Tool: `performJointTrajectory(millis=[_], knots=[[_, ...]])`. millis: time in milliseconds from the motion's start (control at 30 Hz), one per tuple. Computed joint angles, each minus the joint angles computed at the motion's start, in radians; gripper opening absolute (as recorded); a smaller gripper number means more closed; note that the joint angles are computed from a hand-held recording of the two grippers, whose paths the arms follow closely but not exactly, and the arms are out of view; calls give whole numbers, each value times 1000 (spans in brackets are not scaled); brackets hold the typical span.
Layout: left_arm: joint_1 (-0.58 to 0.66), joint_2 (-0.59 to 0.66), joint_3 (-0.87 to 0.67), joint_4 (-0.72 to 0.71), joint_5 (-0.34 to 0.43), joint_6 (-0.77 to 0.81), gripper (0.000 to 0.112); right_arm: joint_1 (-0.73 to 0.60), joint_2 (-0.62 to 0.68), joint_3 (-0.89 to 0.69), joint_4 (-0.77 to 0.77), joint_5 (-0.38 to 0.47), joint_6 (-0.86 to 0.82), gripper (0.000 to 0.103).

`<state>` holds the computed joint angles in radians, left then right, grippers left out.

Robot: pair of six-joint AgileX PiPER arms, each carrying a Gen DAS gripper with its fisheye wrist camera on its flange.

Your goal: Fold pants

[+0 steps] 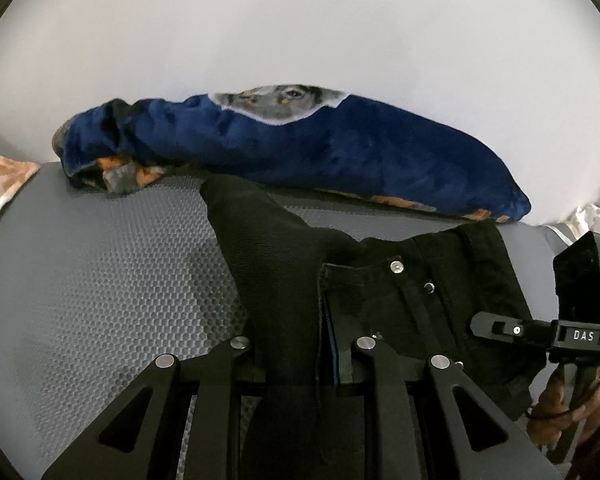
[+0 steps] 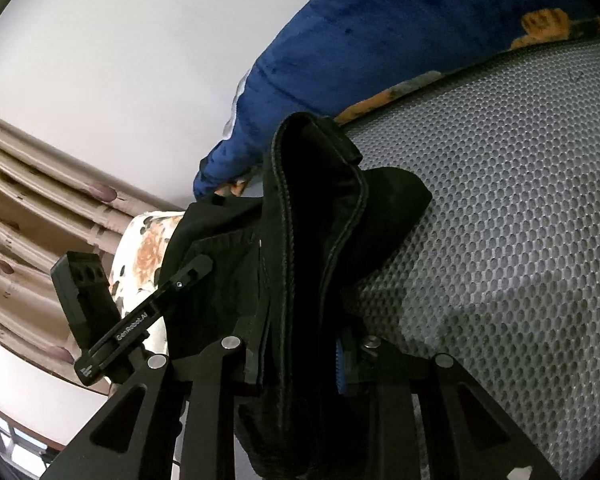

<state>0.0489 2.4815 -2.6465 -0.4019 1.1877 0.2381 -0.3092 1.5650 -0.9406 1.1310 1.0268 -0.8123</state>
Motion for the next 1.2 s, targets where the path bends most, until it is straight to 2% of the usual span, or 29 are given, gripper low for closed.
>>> performJointTrajectory(millis=[133,300,500,567,733,767,867,933,1067,1200], knots=[[3,18,-8,3,-5,6,21,-11,-36,39,-3,1,-8,23],[3,0,54,8,-55,21,27,63,-63,48,-3,-73,32,23],[-4,-85,242,28,-184,42,39,175,-155,103,-63,-236,87,23],[-17,-127,323,82,-255,14,51,218,-190,126,-95,-307,118,24],[-34,-229,506,180,-418,-48,64,296,-194,157,-130,-445,159,35],[-36,-239,523,194,-436,-56,70,312,-202,160,-153,-465,188,37],[-49,-283,585,254,-489,-82,77,313,-178,144,-171,-493,200,40],[-57,-300,603,290,-496,-104,77,336,-206,148,-247,-539,279,40],[-60,-345,665,292,-513,-109,78,349,-260,161,-339,-576,375,42],[-71,-392,735,339,-543,-157,78,404,-381,185,-541,-631,578,42]])
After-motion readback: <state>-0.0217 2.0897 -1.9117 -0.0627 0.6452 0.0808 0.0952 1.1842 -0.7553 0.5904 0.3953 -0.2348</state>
